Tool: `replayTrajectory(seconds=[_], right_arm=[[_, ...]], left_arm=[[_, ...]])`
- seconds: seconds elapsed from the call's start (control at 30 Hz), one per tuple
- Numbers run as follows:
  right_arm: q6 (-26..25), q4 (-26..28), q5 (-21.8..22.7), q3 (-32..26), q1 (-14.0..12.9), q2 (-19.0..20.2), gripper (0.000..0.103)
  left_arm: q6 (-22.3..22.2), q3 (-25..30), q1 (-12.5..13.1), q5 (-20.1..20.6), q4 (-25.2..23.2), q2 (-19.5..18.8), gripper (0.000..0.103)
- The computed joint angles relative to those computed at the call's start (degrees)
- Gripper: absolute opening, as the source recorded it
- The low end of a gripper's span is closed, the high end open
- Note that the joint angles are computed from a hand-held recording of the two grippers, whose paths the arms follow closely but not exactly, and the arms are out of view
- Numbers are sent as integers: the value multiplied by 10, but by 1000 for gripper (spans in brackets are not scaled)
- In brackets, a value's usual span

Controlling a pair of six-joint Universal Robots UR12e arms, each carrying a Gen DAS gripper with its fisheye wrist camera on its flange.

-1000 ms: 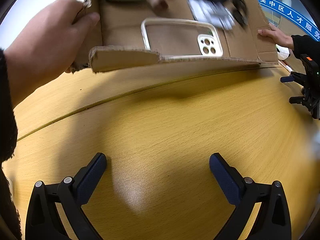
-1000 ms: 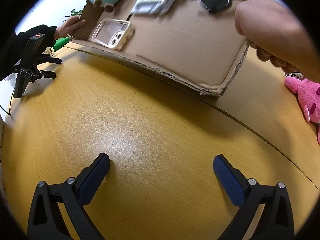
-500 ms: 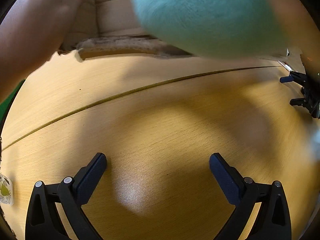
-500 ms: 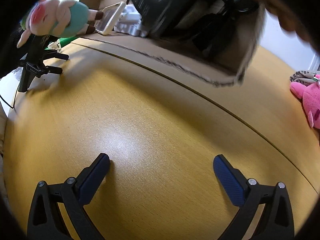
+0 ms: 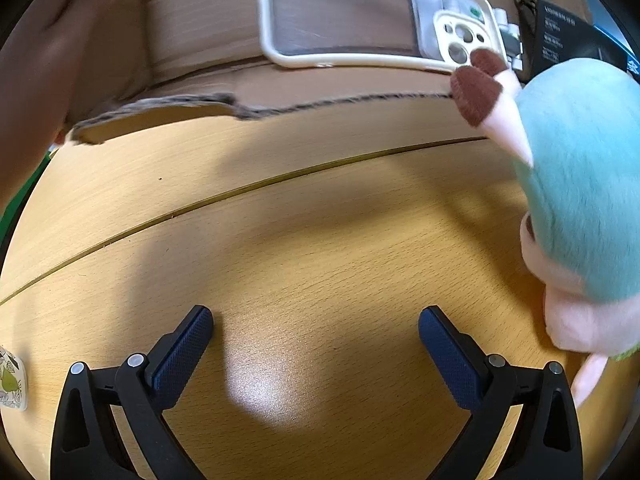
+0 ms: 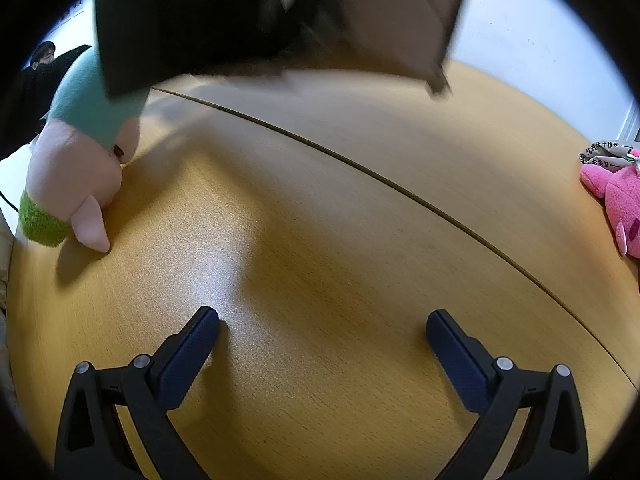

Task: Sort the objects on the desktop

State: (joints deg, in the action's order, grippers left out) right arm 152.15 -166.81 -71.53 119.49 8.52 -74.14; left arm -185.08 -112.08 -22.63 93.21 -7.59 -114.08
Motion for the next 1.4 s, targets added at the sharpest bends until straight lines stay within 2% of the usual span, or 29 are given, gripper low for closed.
replayTrajectory(seconds=[1.4], right_arm=[[3, -10, -1, 2, 1, 5, 103]], left_arm=[[7, -6, 8, -5, -10, 17, 103]])
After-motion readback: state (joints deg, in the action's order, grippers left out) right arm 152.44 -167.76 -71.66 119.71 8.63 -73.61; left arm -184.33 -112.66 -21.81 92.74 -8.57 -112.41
